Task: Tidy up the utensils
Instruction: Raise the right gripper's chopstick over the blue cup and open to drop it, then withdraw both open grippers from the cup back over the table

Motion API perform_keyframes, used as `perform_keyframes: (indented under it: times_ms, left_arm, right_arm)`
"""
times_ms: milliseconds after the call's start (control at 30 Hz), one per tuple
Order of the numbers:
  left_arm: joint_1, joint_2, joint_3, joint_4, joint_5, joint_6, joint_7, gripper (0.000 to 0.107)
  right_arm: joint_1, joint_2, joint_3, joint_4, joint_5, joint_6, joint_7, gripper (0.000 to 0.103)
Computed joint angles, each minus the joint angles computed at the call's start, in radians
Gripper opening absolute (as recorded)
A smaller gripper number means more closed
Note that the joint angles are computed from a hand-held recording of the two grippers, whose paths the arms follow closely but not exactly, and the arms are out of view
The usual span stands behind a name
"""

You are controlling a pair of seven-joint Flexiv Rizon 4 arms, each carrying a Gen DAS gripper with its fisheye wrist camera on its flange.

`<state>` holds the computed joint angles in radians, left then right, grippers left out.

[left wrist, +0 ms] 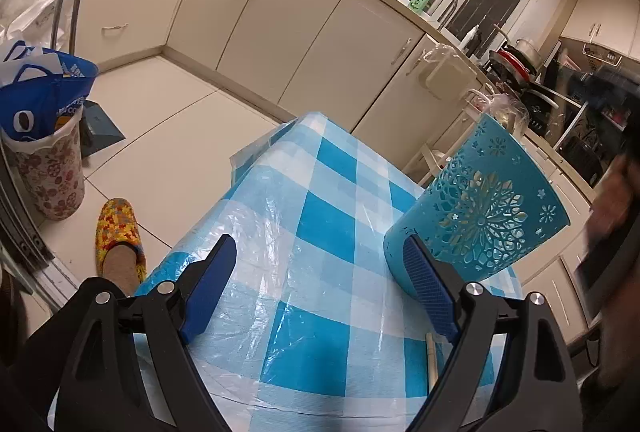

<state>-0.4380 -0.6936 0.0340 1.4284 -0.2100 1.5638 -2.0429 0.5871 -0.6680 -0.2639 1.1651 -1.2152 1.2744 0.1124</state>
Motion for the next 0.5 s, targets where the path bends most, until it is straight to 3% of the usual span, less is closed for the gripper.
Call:
perform_keyframes:
  times_ms: [33,167,267,400,500]
  left_arm:
    - [-0.002,0.000,0.004,0.000,0.000,-0.001,-0.003,0.081]
    - [-0.019,0.001,0.031,-0.001,0.004,-0.004,-0.020,0.084]
    - [-0.078,-0.003,0.124,-0.025,0.023,-0.052,-0.073,0.086]
    - [-0.181,0.003,0.280,-0.067,0.124,-0.145,-0.168,0.088]
    - [-0.250,0.035,0.351,-0.065,0.214,-0.222,-0.217,0.089]
  right_arm:
    - [-0.002,0.012,0.010,0.034,0.002,0.008,0.003,0.020]
    - [-0.002,0.116,0.020,0.205,-0.116,0.070,0.121,0.029]
    - [-0.004,0.227,0.064,0.363,-0.228,0.065,0.198,0.048]
    - [-0.014,0.342,0.190,0.559,-0.164,-0.019,0.104,0.068]
    - [-0.032,0.404,0.297,0.679,-0.045,-0.083,0.035,0.069]
